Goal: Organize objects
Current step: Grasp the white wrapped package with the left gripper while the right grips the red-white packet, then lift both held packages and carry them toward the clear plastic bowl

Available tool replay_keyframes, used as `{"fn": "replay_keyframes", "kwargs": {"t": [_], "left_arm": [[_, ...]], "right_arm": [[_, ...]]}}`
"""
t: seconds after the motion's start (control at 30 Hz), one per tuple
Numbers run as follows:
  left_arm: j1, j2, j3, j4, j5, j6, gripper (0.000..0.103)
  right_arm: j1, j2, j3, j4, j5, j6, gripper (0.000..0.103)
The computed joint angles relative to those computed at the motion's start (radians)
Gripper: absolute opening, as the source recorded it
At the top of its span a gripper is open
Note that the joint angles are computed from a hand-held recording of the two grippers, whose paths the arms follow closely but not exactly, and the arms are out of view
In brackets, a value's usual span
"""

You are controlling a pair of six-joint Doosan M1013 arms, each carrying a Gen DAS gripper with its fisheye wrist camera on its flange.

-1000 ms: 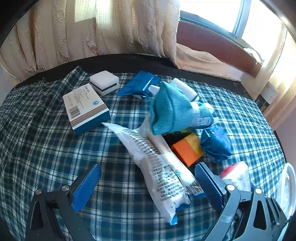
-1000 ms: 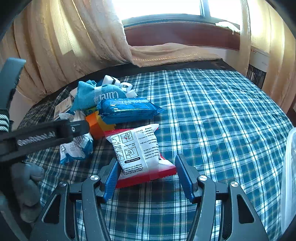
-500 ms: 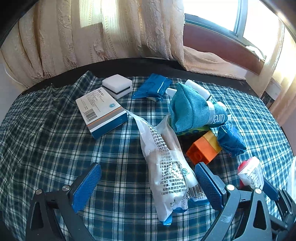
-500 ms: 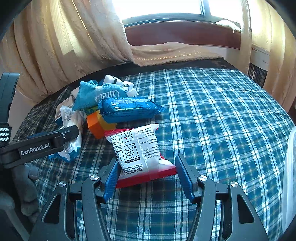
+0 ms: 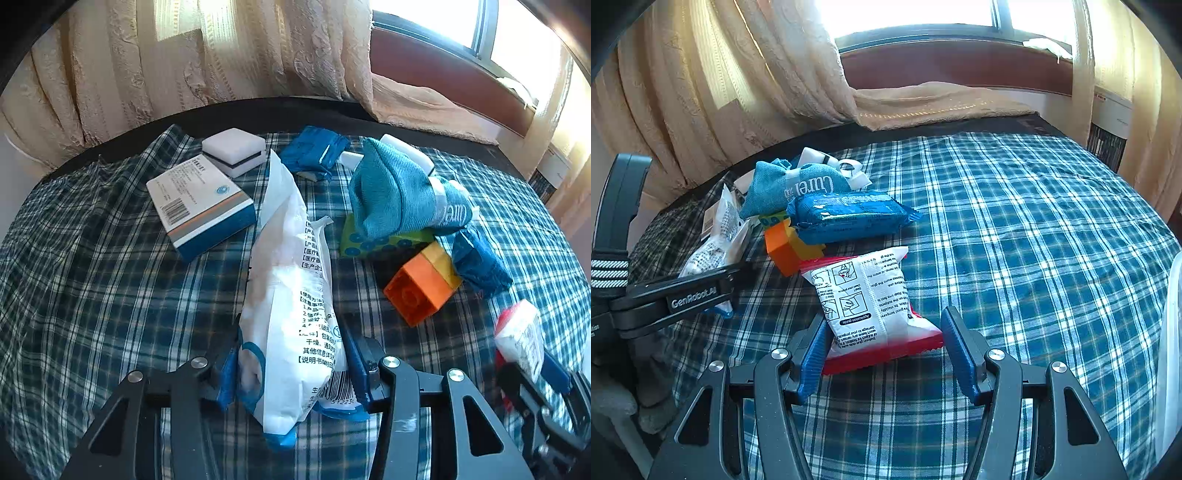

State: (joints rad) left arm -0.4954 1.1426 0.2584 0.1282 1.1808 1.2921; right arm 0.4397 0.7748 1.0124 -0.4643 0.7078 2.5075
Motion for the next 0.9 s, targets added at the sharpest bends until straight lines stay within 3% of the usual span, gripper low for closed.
{"fn": "replay_keyframes", "kwargs": {"t": [0.33,0.7,0.9], "left_arm": [[-0.006,-0.155,0.294,0.043,-0.183,-0.007,0.051],[-0.028,-0.261,0.445,0.004,-0.353,0.079,0.044],[-0.032,-0.263,0.449,-0.005,-0.354,0.08,0.043]], "right_arm": [[0.005,-0.037,0.059,0.0,-0.068,0.033,0.06],[0.021,-0.143,0.206,-0.196,-0.097,0.29,0.06],[0.024,-0.2,0.287,-0.311,-0.09,0.439,0.06]]}}
